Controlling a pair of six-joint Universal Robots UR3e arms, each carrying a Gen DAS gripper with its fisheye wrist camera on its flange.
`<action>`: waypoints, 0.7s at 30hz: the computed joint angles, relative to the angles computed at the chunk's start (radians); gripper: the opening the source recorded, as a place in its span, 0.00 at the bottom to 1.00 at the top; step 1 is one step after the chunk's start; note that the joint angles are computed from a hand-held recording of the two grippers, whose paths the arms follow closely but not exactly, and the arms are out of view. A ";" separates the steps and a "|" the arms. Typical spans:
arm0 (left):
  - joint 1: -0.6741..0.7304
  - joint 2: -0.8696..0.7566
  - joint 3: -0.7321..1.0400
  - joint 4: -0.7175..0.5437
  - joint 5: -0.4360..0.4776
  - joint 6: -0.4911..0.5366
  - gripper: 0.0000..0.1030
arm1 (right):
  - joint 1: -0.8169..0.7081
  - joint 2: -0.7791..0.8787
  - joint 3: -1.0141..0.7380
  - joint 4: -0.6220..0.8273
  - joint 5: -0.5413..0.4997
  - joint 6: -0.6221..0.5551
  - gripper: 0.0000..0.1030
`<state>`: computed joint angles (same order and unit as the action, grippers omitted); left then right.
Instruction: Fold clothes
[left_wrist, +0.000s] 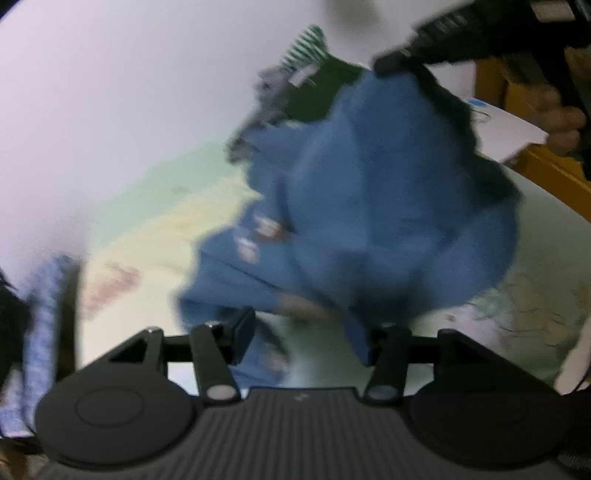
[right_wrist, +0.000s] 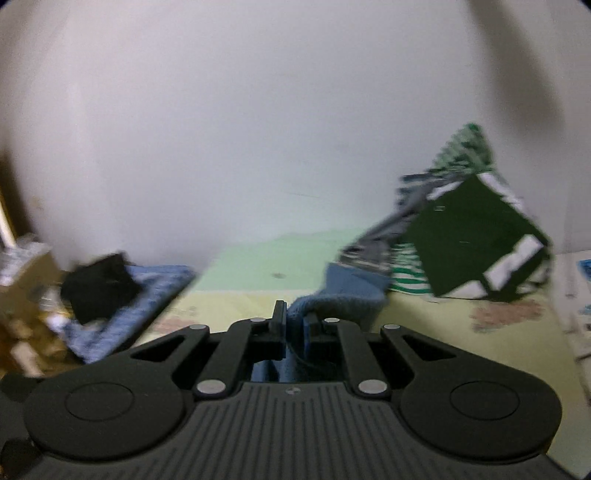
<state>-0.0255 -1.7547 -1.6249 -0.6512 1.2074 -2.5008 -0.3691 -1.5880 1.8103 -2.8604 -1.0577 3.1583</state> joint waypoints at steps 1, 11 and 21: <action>-0.041 -0.035 0.002 0.046 0.050 -0.029 0.62 | 0.024 0.001 0.004 -0.012 -0.047 0.007 0.08; -0.029 -0.132 0.171 -0.184 -0.106 -0.106 0.38 | 0.092 -0.014 0.043 -0.068 -0.179 0.067 0.08; -0.136 -0.139 0.042 0.090 0.080 -0.114 0.64 | 0.116 -0.015 0.087 -0.136 -0.202 0.106 0.08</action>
<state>-0.1614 -1.8934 -1.5825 -0.5608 1.2878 -2.6152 -0.2528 -1.6031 1.8971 -2.9966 -1.2600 3.2639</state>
